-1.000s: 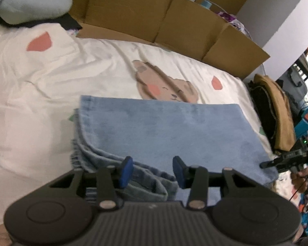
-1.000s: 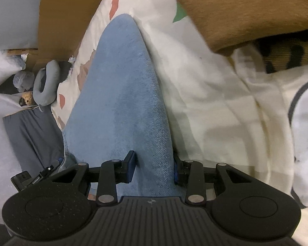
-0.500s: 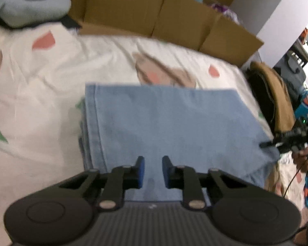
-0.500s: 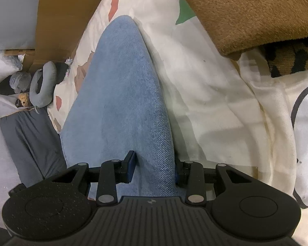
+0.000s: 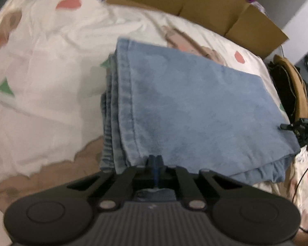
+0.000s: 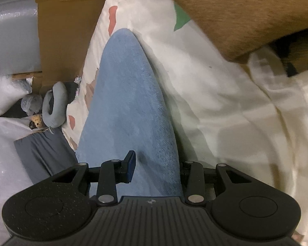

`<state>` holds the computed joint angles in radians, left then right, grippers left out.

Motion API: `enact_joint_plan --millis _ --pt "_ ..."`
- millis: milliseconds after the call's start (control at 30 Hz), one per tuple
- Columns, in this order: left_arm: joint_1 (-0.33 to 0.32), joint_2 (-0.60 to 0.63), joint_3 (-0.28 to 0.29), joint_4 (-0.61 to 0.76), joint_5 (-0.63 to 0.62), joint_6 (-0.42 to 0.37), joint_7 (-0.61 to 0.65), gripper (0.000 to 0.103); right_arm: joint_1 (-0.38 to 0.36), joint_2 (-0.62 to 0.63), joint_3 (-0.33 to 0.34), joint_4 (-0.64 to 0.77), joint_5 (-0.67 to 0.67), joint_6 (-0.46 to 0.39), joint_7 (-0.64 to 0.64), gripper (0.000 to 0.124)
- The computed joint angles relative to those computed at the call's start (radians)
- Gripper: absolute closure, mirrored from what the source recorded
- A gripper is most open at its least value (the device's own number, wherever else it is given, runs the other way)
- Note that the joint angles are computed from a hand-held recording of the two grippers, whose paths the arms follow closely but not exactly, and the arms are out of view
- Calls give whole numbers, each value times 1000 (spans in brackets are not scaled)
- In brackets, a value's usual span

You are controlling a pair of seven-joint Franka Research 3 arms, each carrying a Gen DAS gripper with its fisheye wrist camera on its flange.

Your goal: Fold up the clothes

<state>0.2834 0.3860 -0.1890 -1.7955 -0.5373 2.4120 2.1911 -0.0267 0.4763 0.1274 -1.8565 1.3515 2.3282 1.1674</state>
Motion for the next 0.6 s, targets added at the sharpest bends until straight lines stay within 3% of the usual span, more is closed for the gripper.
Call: enact_joint_plan --millis 167,433,600 --pt "-22 -6 7 34 59 -26 -48 102 17 -2 -4 12 -58 21 28 113" --pt "-16 -2 -31 103 -55 -102 44 101 39 -36 -4 14 -101 58 58 116" --pt "-33 33 -47 128 -86 -156 88 93 51 -66 -9 20 -145 67 76 116"
